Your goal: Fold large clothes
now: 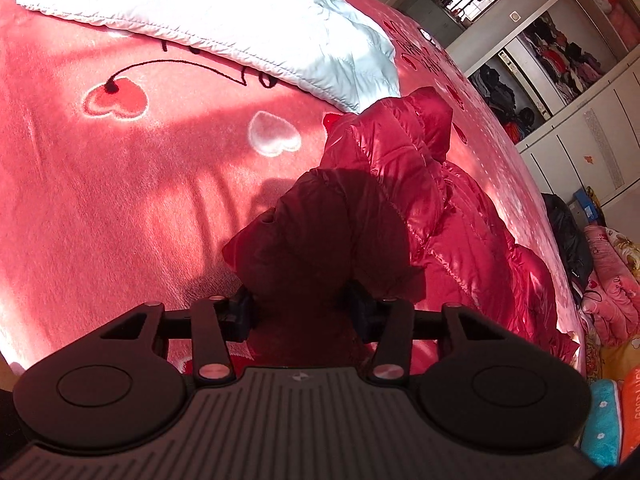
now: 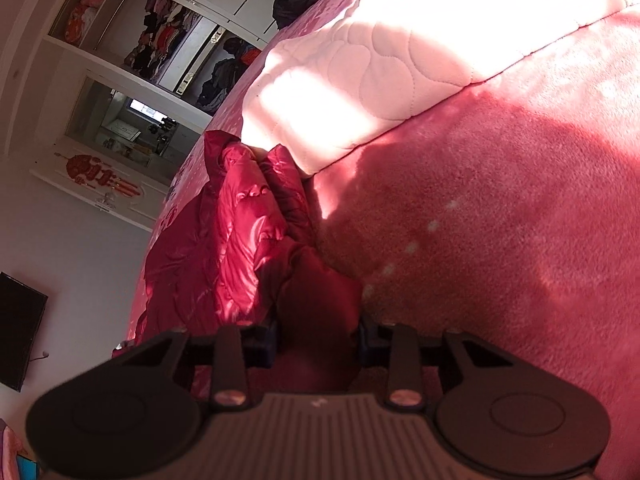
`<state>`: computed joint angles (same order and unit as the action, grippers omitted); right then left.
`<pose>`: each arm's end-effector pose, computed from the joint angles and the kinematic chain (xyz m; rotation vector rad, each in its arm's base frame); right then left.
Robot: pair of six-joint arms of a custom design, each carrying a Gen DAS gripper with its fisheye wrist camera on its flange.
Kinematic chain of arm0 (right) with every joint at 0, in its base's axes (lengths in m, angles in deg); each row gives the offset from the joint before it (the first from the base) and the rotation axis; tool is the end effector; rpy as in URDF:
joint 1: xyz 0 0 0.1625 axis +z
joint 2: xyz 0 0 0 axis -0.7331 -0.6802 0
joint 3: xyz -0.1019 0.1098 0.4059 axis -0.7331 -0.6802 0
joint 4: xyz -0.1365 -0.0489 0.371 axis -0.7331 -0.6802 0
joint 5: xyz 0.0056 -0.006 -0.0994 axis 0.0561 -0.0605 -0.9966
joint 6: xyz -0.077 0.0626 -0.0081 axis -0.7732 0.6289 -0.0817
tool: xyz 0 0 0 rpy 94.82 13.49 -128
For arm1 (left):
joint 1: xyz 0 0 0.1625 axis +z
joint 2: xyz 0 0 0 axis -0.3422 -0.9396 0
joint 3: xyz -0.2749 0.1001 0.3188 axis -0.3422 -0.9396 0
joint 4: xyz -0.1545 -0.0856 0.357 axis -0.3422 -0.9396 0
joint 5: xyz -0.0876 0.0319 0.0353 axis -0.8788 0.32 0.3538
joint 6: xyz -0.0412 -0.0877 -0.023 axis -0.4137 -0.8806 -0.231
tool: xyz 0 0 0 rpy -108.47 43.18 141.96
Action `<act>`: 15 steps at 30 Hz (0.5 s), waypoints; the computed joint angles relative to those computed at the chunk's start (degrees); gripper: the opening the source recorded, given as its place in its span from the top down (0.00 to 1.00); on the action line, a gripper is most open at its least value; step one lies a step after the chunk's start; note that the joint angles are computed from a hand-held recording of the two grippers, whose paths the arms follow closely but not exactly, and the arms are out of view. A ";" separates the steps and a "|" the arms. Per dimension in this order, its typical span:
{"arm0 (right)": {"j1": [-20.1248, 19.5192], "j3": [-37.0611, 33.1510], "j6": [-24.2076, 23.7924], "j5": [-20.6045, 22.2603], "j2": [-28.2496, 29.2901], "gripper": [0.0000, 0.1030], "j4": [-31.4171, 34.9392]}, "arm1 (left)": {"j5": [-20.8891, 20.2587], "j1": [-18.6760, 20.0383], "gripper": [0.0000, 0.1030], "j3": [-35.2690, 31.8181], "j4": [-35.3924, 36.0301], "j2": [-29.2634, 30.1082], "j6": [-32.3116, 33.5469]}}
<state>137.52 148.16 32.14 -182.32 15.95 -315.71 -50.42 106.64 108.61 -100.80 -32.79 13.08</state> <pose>0.1183 -0.4381 0.1691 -0.5520 -2.6943 1.5079 0.1413 -0.5912 0.5725 -0.4126 2.5574 -1.1503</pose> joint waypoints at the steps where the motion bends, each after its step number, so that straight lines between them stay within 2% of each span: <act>1: 0.22 0.18 -0.16 -0.10 -0.32 0.78 0.06 | 0.24 -0.26 0.60 0.28 -0.88 -0.03 0.19; 3: 1.68 0.06 -2.07 -1.96 -0.92 0.83 0.79 | 1.12 -0.95 0.70 1.16 -2.35 -0.48 1.72; 6: 3.82 0.32 -5.42 -4.88 -1.63 0.86 1.06 | 2.89 -2.32 0.75 2.34 -3.08 -1.74 5.48; 11: 4.40 3.07 -4.24 -6.13 -4.44 0.87 2.78 | 2.23 -2.71 0.76 1.72 2.67 -4.09 5.53; 15: 5.47 5.78 -3.08 -8.10 -7.23 0.87 4.67 | 3.08 -3.05 0.74 1.76 7.36 -5.66 8.14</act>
<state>142.99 153.94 29.06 -190.42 8.72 -311.05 -47.35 103.59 110.38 -93.45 -38.45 21.22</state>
